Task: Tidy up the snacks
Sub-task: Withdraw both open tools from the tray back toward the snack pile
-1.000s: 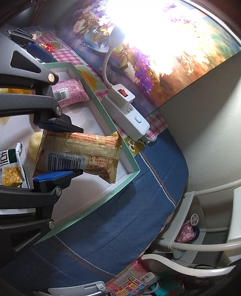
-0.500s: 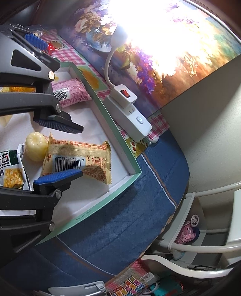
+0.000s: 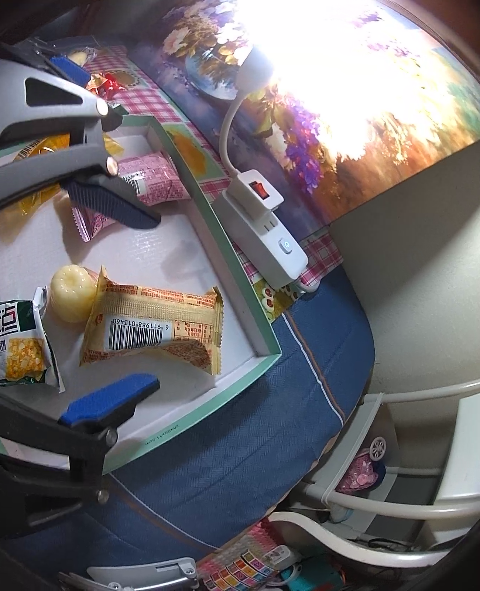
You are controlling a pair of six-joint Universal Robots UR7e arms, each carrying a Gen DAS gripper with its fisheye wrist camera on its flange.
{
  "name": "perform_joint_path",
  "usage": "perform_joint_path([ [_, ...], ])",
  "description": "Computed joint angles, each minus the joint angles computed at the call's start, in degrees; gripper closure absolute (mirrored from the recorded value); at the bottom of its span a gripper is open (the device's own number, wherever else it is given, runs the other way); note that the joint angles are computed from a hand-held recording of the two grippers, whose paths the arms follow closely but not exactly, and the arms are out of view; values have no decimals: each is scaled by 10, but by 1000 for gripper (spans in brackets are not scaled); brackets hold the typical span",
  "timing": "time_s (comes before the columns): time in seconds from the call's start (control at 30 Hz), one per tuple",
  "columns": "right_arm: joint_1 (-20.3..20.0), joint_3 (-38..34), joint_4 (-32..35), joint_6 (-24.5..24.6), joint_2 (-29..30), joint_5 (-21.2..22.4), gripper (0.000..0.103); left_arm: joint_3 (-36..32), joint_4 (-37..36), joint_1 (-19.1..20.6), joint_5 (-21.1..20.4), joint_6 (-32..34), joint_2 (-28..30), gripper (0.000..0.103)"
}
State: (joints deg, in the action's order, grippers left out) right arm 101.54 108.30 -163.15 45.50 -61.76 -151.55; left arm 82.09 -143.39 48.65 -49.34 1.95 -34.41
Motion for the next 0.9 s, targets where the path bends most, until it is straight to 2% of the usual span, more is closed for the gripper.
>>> perform_joint_path([
  [0.13, 0, -1, -12, -16, 4, 3, 0, -4, 3, 5, 7, -10, 0, 5],
  [0.33, -2, -2, -14, -24, 5, 12, 0, -11, 14, 11, 9, -27, -1, 4],
  [0.4, -3, -4, -2, -19, 5, 14, 0, -12, 17, 12, 6, -29, -1, 1],
  [0.9, -5, -14, 67, 24, -1, 28, 0, -25, 46, 19, -15, -46, -4, 1],
])
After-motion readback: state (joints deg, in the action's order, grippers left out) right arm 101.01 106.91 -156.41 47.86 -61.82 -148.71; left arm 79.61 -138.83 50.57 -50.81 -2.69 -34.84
